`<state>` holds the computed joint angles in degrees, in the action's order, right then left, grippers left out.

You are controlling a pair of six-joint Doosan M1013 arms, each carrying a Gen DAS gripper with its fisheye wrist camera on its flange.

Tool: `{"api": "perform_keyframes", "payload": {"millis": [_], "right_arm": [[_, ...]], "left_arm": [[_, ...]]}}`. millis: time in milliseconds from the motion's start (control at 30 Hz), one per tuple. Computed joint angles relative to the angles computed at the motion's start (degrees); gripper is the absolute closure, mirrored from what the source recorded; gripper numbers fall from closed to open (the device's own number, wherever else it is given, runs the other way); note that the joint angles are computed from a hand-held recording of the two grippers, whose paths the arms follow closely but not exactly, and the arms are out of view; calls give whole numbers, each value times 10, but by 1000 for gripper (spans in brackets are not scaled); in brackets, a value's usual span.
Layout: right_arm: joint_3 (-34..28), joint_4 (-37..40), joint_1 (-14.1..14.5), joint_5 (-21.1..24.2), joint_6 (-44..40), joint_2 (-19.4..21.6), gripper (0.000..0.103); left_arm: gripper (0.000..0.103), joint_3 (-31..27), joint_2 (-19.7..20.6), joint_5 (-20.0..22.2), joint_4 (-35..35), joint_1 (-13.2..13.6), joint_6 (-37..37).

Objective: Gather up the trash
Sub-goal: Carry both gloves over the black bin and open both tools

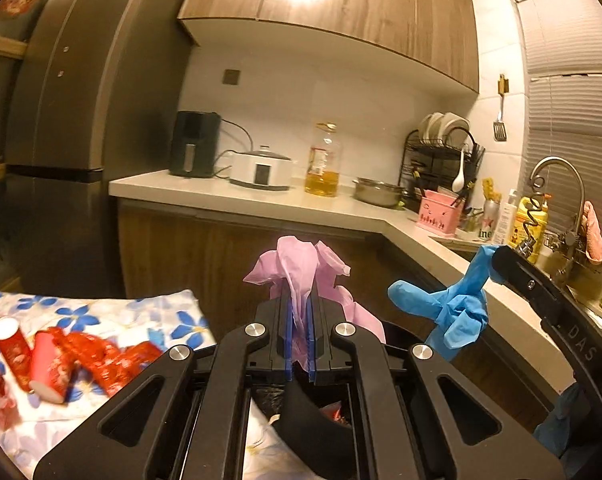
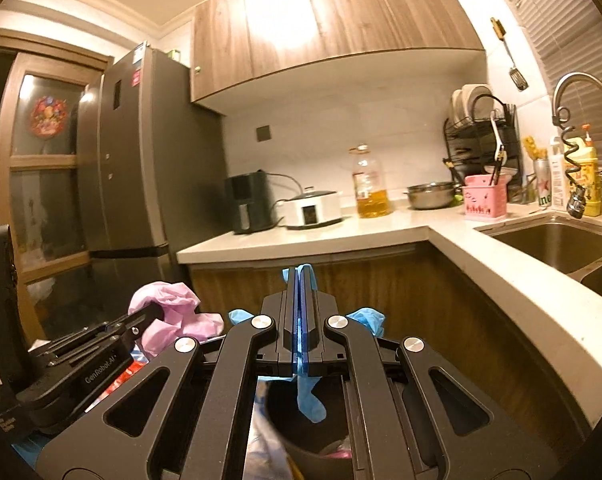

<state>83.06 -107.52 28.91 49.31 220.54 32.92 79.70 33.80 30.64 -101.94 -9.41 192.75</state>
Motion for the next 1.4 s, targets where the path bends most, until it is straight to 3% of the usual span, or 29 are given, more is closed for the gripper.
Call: {"api": "perform_keyframes", "payload": {"millis": [467,600,833,933,967,1067,1200,1300,1400], "right_arm": [[6,42,-32,-46,-3,1,102],[2,57,-39,-60,-14,4,102],[-5,78,-45,-79,-30,10,101],[-9,98,-47,-87,-44,12,99],[-10,105,-48,-89,-47,12,94],[-10,113,-50,-91,-46,13,77],[-8,120,-50,-87,-43,13,71],[-8,127,-49,-85,-45,13,62],[-5,128,-47,-85,-39,12,51]], "left_arm": [[98,-38,34,-10,117,-32,-66],[97,-54,45,-8,163,-35,-118],[97,-63,54,-11,185,-39,-132],[76,-66,57,-16,191,-40,-135],[65,-66,58,-20,193,-40,-137],[55,-68,60,-21,196,-39,-139],[35,-68,62,-41,189,-38,-139],[27,-68,62,-54,202,-35,-165],[18,-58,58,-70,175,-33,-143]]}}
